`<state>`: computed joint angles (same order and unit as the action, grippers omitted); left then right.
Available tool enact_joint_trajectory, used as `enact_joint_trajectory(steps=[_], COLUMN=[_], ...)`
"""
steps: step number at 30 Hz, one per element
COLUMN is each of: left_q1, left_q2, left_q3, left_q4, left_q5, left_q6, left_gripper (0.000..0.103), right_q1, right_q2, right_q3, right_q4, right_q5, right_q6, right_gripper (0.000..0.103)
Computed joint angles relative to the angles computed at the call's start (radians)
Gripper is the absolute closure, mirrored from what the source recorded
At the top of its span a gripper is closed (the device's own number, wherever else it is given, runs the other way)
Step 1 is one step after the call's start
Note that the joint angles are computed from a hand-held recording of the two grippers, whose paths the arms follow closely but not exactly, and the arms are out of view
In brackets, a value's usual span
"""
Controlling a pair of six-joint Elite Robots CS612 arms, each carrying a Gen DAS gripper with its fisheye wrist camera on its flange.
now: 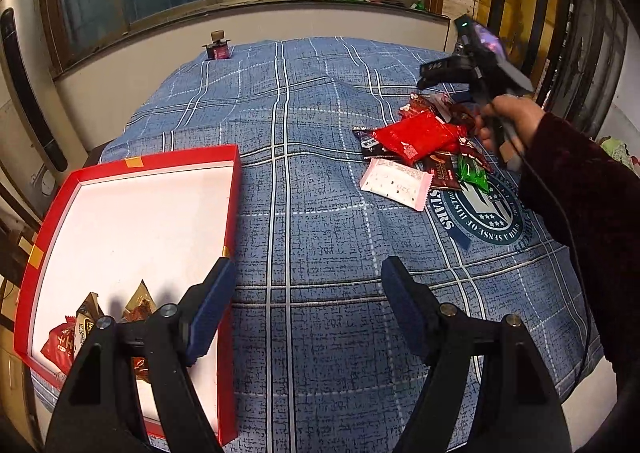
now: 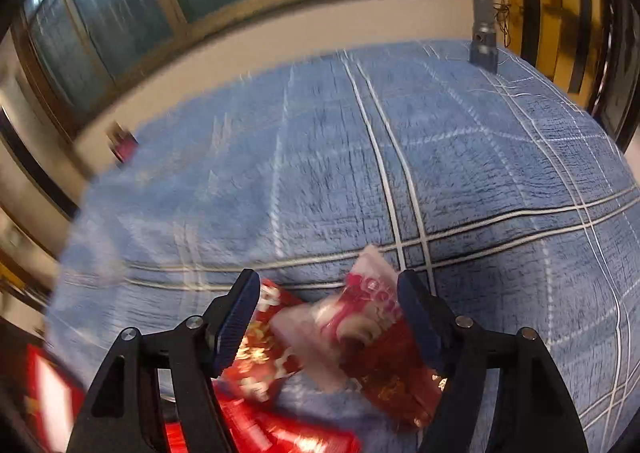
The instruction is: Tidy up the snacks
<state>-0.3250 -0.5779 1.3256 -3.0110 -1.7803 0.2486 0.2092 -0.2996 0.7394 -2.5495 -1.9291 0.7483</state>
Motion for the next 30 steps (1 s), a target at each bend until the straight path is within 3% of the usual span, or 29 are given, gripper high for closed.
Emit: enact_joint_trajectory(steps=[2, 4, 9, 14, 16, 19, 21, 26, 30], left_q1=[0.001, 0.005, 0.011, 0.016, 0.014, 0.011, 0.006, -0.019, -0.045], left_q2=[0.001, 0.002, -0.006, -0.021, -0.026, -0.032, -0.038, -0.053, -0.050], left_q3=[-0.005, -0.008, 0.005, 0.038, 0.052, 0.069, 0.080, 0.125, 0.153], left_q4=[0.004, 0.002, -0.013, -0.054, -0.059, -0.056, -0.053, -0.097, -0.167], left_q5=[-0.003, -0.015, -0.032, -0.052, -0.054, -0.071, -0.088, -0.105, -0.097], left_q6=[-0.008, -0.023, -0.037, -0.034, -0.023, -0.013, 0.003, 0.073, 0.146], left_gripper=[0.028, 0.028, 0.028, 0.028, 0.028, 0.028, 0.028, 0.028, 0.028], right_q1=[0.008, 0.031, 0.073, 0.106, 0.114, 0.138, 0.149, 0.163, 0.166], right_q2=[0.023, 0.037, -0.007, -0.132, -0.197, -0.274, -0.317, -0.365, -0.359], right_q3=[-0.042, -0.075, 0.018, 0.299, 0.438, 0.611, 0.695, 0.801, 0.852], right_q4=[0.071, 0.127, 0.071, -0.130, -0.251, -0.448, -0.491, -0.519, -0.644], right_q5=[0.005, -0.042, 0.013, 0.074, 0.131, 0.063, 0.011, -0.043, 0.005], right_q6=[0.019, -0.008, -0.082, -0.083, -0.101, -0.102, -0.079, -0.089, -0.060], right_gripper=[0.028, 0.028, 0.028, 0.026, 0.026, 0.026, 0.026, 0.026, 0.026])
